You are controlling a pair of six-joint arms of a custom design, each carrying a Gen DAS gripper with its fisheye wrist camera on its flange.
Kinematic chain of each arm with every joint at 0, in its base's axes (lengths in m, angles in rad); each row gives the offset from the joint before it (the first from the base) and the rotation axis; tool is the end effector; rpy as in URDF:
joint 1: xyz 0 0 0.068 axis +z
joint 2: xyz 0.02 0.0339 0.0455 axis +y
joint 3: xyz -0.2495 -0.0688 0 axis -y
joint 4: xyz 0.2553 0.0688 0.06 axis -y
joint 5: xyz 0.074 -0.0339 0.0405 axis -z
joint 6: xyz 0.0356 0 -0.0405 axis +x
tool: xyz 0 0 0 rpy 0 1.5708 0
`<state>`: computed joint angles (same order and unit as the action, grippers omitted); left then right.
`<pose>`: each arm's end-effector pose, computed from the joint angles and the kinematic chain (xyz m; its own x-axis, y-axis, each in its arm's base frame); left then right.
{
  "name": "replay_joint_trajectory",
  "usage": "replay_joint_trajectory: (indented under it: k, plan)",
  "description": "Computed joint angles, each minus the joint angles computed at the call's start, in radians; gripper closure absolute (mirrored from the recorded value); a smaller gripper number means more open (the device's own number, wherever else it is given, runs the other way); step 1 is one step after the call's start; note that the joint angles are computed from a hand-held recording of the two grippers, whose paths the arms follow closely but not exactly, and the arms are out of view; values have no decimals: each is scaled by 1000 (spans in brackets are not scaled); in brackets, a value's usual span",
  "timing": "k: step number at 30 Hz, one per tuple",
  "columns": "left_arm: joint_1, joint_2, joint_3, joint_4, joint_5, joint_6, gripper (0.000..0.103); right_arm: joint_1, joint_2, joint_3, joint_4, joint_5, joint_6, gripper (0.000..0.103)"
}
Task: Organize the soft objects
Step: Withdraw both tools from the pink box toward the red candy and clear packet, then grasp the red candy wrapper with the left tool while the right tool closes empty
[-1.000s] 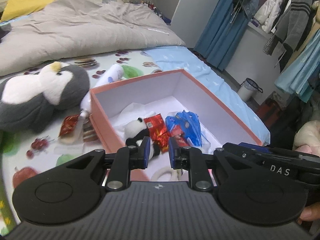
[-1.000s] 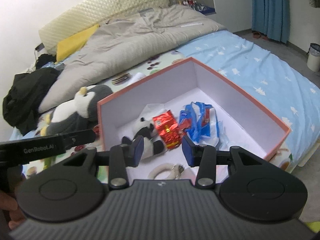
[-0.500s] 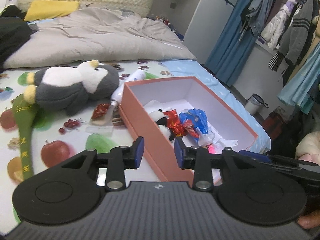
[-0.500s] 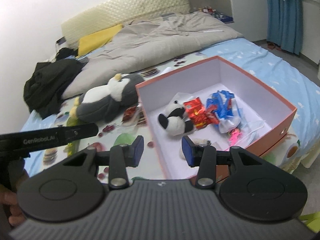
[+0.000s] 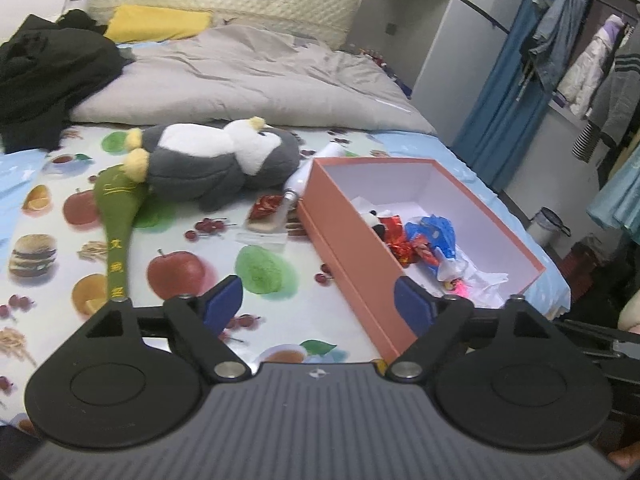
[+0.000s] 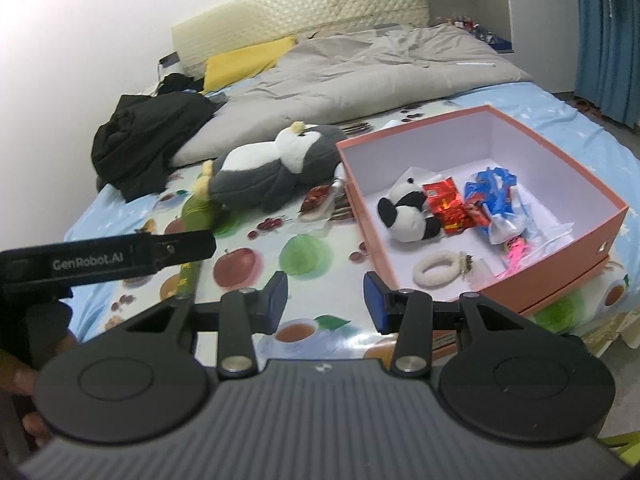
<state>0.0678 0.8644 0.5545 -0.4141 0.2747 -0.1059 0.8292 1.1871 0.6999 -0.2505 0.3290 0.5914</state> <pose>0.2008 0.0040 0.2109 -0.6717 -0.1476 -0.7260 0.0669 0.9639 -0.2579 0.1841 0.1839 0.2059 -0.6762 0.0430 -0.7355 -0.1920 0.9535 0.2322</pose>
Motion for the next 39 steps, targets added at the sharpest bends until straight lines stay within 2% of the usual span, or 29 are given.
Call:
replay_joint_trajectory:
  k: [5, 7, 8, 9, 15, 25, 29, 33, 36, 39]
  plan:
    - [29, 0, 2, -8, -21, 10, 7, 8, 39, 17, 12, -15, -4, 57]
    - [34, 31, 14, -2, -34, 12, 7, 6, 64, 30, 15, -24, -7, 49]
    - [37, 56, 22, 5, -41, 16, 6, 3, 75, 32, 22, -29, -9, 38]
    - [39, 74, 28, 10, -46, 20, 6, 0, 87, 35, 29, -33, -8, 34]
    - [58, 237, 88, 67, -53, 37, 6, -30, 187, 91, 75, -91, -49, 34]
    - [93, 618, 273, 205, -32, 61, 7, -102, 481, 311, 101, -172, -114, 34]
    - [110, 796, 390, 236, 5, 64, 9, -128, 614, 424, 85, -197, -142, 39]
    - [119, 975, 540, 234, 28, 59, 16, -153, 745, 543, 72, -224, -160, 43]
    - [124, 1098, 657, 226, 59, 60, 22, -161, 850, 654, 50, -231, -157, 50]
    - [121, 1231, 800, 201, 76, 62, 28, -169, 962, 776, 22, -230, -159, 51]
